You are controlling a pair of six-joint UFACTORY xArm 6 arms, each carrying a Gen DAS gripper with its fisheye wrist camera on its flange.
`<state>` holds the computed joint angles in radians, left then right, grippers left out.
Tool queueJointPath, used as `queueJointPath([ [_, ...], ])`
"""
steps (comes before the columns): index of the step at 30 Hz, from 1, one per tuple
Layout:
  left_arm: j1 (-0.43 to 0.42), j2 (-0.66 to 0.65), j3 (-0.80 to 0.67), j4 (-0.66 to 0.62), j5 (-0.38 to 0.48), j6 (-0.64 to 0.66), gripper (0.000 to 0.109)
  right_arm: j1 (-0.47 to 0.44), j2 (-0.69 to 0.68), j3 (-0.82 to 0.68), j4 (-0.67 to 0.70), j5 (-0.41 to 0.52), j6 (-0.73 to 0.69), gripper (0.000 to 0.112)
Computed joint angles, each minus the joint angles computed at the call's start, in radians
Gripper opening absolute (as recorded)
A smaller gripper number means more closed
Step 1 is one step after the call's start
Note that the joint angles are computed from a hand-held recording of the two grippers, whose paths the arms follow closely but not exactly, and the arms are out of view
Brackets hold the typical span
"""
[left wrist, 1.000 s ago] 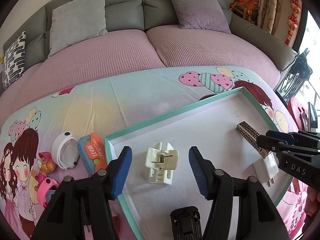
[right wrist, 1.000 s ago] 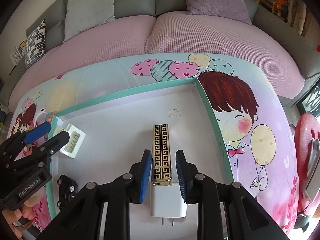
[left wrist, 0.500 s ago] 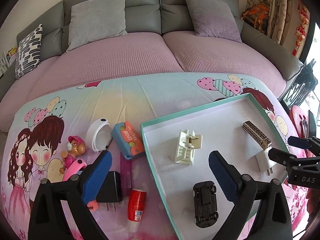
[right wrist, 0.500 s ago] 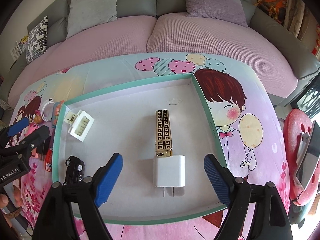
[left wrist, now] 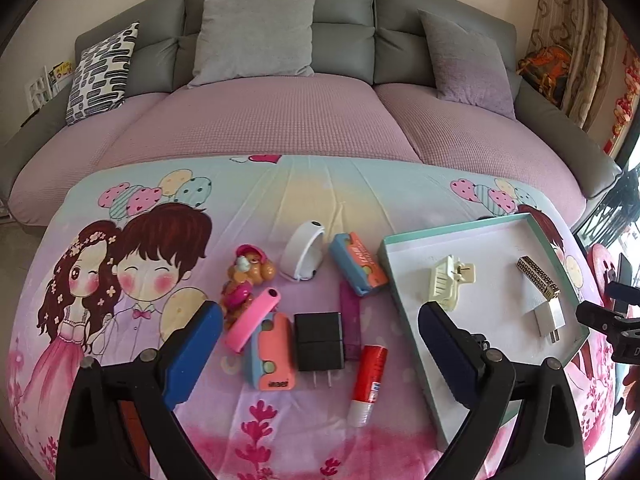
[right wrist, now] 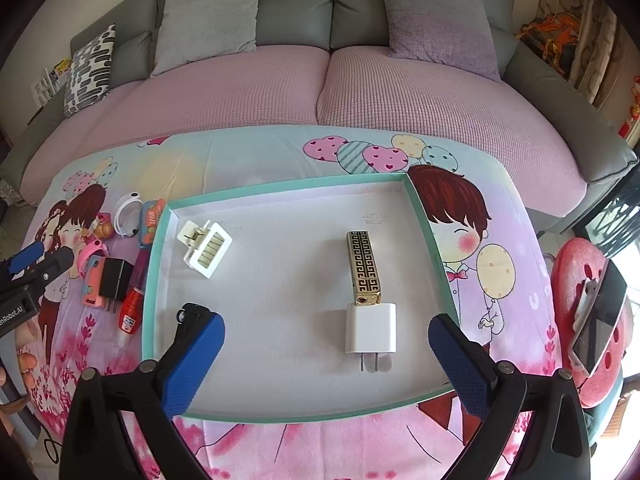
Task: Organize rigid objects
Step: 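Grasp the red glue stick with right tool while left tool grasps pink case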
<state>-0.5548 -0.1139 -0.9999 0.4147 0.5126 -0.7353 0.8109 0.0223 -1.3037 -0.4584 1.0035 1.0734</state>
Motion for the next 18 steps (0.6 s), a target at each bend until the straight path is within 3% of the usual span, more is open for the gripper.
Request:
queueJointPath([
  [9, 0.138, -0.142, 0.144, -0.069, -0.074, 0.087, 0.098, 0.076, 0.222, -0.282, 0.015, 0.022, -0.083, 0.103],
  [18, 0.214, -0.161, 0.229, -0.288, -0.090, 0.265, 0.098, 0.123, 0.478, -0.574, 0.135, 0.037, -0.195, 0.103],
])
